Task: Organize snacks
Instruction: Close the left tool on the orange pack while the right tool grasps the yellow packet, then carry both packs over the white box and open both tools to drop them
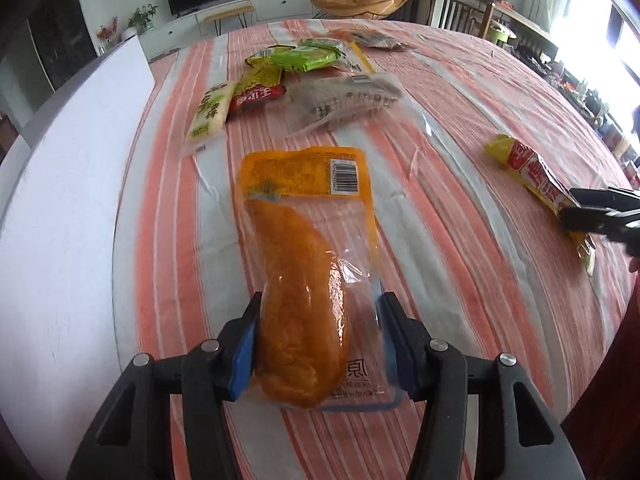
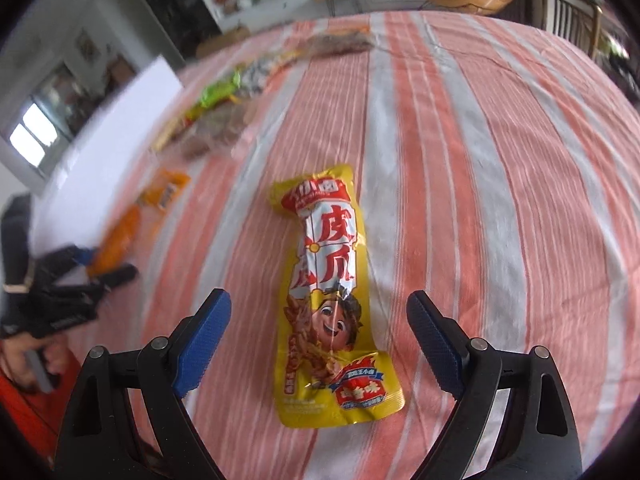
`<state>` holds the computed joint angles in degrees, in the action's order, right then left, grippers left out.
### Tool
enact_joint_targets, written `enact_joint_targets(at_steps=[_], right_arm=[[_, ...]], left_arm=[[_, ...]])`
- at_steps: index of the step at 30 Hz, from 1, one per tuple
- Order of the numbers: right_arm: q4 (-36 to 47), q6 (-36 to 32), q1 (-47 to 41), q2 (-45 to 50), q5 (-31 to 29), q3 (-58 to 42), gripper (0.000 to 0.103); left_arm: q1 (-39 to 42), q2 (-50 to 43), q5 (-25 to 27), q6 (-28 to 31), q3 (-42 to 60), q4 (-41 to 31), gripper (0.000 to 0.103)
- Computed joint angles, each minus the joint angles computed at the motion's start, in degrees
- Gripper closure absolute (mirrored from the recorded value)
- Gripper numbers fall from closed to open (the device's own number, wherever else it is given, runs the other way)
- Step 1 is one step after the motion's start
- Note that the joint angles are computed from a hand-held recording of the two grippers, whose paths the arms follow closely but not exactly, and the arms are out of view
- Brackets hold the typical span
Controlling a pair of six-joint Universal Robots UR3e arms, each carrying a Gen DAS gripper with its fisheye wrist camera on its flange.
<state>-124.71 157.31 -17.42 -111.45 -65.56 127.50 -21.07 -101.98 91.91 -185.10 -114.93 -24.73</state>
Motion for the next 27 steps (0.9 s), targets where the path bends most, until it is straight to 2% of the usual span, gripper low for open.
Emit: enact_joint_targets(at_steps=[1, 2, 3, 5, 8, 12, 14, 15, 16, 18, 20, 23, 24, 25, 27], right_arm=[[-0.5, 1.2, 2.9, 3.0, -2.9, -2.0, 0.013], [-2.4, 1.4, 4.9, 3.6, -5.4, -2.3, 0.025], [-4.6, 2.1, 8.2, 5.1, -10.1, -3.1, 0.049], [-5.2, 2.4, 12.3, 6.5, -15.5, -4.6, 0.052], [0.1, 2.0, 7.8, 3.8, -11.1, -4.6, 0.053], [14.2, 0.9, -5.8, -3.4, 5.8, -4.9, 0.053], [19.9, 1.4, -7.9, -3.4, 13.3, -7.9, 0.053], [20.2, 3.2, -6.6, -2.0, 15.5, -9.7, 0.053], [20.9, 4.7, -5.2, -1.1, 17.4, -11.8, 0.053], [18.0, 10.9, 1.3, 3.3, 20.8, -17.4, 0.053], [12.1, 18.1, 9.4, 8.8, 23.3, -23.0, 0.053], [0.4, 31.2, 24.9, 22.3, 24.4, -36.8, 0.053], [0.5, 33.3, 28.9, 26.7, 24.0, -42.8, 0.053], [-0.9, 35.8, 33.0, 31.8, 23.2, -48.8, 0.053], [-5.5, 40.7, 41.0, 42.3, 20.4, -60.8, 0.052]], left_arm=[[0.3, 0.9, -0.5, -0.5, -1.6, 1.3, 0.048], [1.2, 1.9, -2.1, -0.8, -3.1, 2.3, 0.048], [2.0, 3.6, -4.2, -1.7, -5.9, 4.3, 0.049], [3.0, 6.0, -7.6, -3.5, -9.7, 7.7, 0.049], [5.4, 12.1, -12.9, -5.6, -15.0, 10.7, 0.049], [12.0, 23.6, -21.3, -6.5, -19.3, 8.7, 0.049], [17.8, 31.0, -25.6, -4.5, -20.0, 3.3, 0.049], [21.3, 35.3, -27.7, -2.9, -20.5, -0.3, 0.048], [26.6, 41.3, -30.0, -0.3, -20.6, -6.4, 0.048], [35.7, 50.0, -33.6, 5.8, -20.1, -17.8, 0.048], [47.5, 58.9, -36.2, 14.8, -18.4, -32.2, 0.048], [65.5, 66.4, -37.1, 27.3, -14.2, -51.3, 0.048], [71.4, 68.2, -38.6, 32.9, -13.1, -57.2, 0.048], [76.5, 69.6, -38.9, 36.9, -12.8, -60.4, 0.047], [80.8, 69.9, -36.3, 39.2, -13.7, -59.5, 0.042]])
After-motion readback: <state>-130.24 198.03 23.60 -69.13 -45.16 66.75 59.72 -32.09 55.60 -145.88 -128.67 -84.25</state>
